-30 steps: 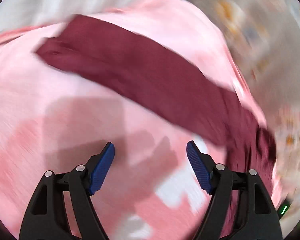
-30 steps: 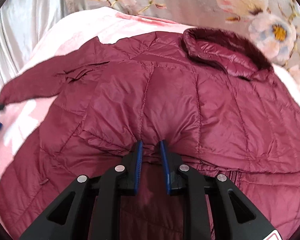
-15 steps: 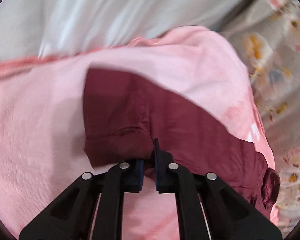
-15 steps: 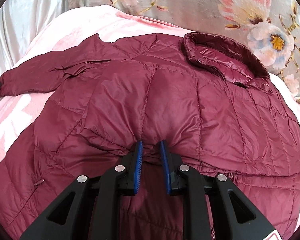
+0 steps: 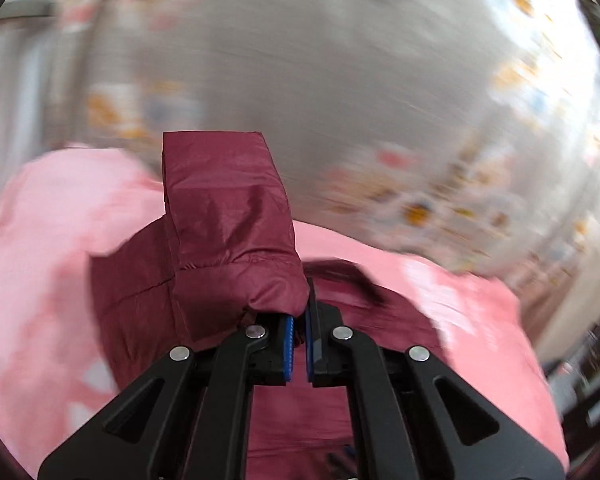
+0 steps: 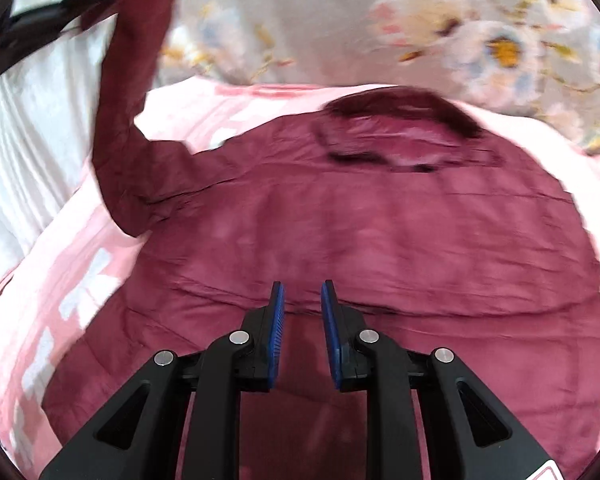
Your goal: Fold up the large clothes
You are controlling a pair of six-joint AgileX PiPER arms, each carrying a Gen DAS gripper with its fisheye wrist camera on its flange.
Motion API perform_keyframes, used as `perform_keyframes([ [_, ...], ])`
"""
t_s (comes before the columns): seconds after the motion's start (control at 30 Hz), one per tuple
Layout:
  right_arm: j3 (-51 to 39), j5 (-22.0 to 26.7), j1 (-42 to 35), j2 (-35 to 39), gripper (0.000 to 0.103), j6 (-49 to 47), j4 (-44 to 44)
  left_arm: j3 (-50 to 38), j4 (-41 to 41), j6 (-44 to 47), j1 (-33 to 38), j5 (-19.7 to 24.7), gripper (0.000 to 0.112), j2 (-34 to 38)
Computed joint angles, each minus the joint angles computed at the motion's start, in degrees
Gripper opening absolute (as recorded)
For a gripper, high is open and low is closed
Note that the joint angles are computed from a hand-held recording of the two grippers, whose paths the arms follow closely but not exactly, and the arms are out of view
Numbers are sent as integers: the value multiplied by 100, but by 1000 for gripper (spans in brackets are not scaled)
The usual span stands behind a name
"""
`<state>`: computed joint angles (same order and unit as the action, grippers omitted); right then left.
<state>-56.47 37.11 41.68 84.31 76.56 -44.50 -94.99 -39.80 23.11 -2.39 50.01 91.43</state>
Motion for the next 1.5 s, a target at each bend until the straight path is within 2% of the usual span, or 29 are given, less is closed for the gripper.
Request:
perform_keyframes([
  [0.07,435,147,-103,-496,20,141,10,-20,291,-339,-806,-172,3,147],
  [0.23,1485,713,-320,-1632,20,549,26,-55,834,-1050,-2100,-484,5,881],
  [0.3,1840,726,-507,-1984,20,544,202,-42,1076,-1363,-2443,-508,16,1227],
  [0.37,2149,654,-740,-2277,20,448,388,-11,1005,-1462,-2605,-458,51,1464],
  [0.43,2307,622,-901,-2440,21,374,466,172,604,-1289,-2566,-563,67,1482],
  [0.5,2374,492,-1099,-2577,38,245,545,552,70,-798,-2312,-657,75,1185],
  [0.57,2318,320,-1295,-2702,46,30,618,929,-526,-149,-1827,-623,91,788],
  [0.6,2223,256,-1376,-2689,48,-109,662,1203,-758,136,-1594,-640,91,579],
  [0.67,2045,17,-1698,-2657,54,-618,927,1455,-886,333,-943,-554,91,373],
  [0.7,1976,-273,-2038,-2604,55,-1064,1223,1546,-950,368,-627,-503,91,377],
  [0.8,1723,-899,-2994,-2188,56,-2354,2257,1597,-1156,300,288,-153,91,720],
  [0.87,1583,-1255,-3569,-1792,56,-3309,3180,1598,-1385,238,817,124,86,1073],
  [0.97,1487,-1457,-3878,-1402,56,-3833,3735,1511,-1659,216,1261,405,82,1515],
  [1.1,1401,-1605,-4088,-943,55,-4644,4590,1424,-1904,240,1460,303,78,1928],
  [1.13,1405,-1630,-4105,-905,53,-4830,4798,1354,-1933,188,1498,306,76,2024],
  [1.17,1407,-1647,-4104,-895,44,-4912,4893,1259,-2001,154,1523,324,74,2156],
  [1.2,1384,-1653,-4075,-873,31,-4899,4863,1184,-2021,123,1558,353,72,2247],
  [1.23,1346,-1619,-4009,-859,23,-4676,4612,1100,-1985,32,1552,352,69,2331],
  [1.27,1314,-1595,-3961,-869,9,-4495,4388,969,-1867,-153,1535,354,65,2439],
  [1.33,1277,-1631,-4014,-959,5,-4609,4409,734,-1657,-491,1518,415,54,2603],
  [1.4,1181,-1590,-4037,-1159,4,-4464,4104,561,-1347,-800,1498,352,38,2674],
  [1.47,1052,-1476,-3989,-1418,3,-4153,3585,358,-848,-1181,1418,231,16,2666],
  [1.5,990,-1437,-3998,-1504,3,-4195,3544,263,-642,-1281,1393,216,12,2646],
])
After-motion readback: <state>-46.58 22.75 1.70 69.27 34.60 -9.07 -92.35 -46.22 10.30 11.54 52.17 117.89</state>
